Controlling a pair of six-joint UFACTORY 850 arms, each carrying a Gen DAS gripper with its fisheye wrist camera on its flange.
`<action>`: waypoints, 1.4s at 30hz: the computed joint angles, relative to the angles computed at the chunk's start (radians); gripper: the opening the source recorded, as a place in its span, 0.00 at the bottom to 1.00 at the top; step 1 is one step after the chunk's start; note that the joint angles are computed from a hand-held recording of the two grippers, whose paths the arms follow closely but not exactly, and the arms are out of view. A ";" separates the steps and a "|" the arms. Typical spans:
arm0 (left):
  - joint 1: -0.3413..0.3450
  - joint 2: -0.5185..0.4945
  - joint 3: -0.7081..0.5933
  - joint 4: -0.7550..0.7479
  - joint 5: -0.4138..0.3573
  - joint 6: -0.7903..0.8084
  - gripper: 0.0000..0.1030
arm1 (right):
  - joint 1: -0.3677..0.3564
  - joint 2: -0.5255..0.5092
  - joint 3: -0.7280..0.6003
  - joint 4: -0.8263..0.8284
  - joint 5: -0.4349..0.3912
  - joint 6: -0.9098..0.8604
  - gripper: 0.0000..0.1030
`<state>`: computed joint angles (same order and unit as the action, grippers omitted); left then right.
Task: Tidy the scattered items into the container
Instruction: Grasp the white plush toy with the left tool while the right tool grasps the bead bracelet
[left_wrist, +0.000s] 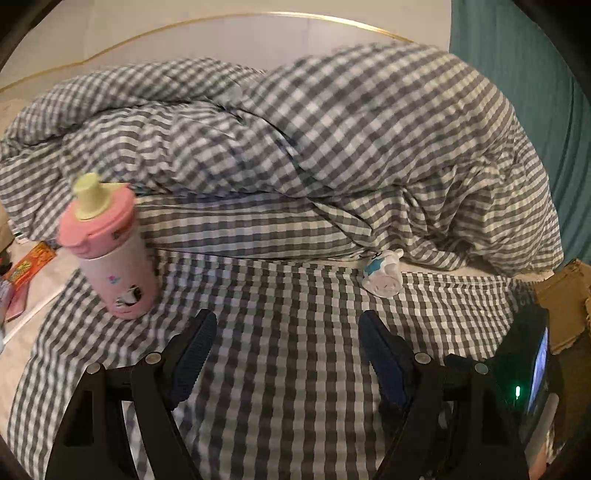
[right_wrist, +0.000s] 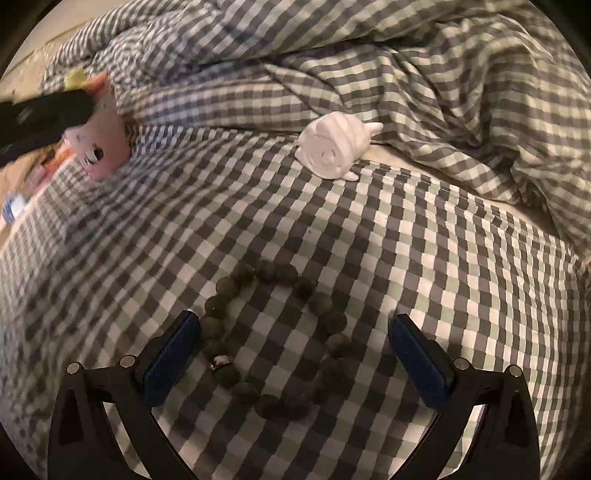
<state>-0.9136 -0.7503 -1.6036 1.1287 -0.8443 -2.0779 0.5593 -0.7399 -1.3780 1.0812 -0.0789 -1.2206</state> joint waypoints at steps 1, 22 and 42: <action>0.007 -0.012 -0.012 0.000 0.009 0.012 0.79 | 0.001 -0.001 0.000 0.037 0.001 -0.044 0.99; 0.131 -0.368 -0.544 -0.235 0.173 0.539 0.79 | -0.076 0.097 0.093 0.533 -0.060 -0.543 0.11; 0.130 -0.596 -0.911 -0.374 0.081 0.705 0.48 | -0.133 0.257 0.233 0.725 -0.128 -0.680 0.11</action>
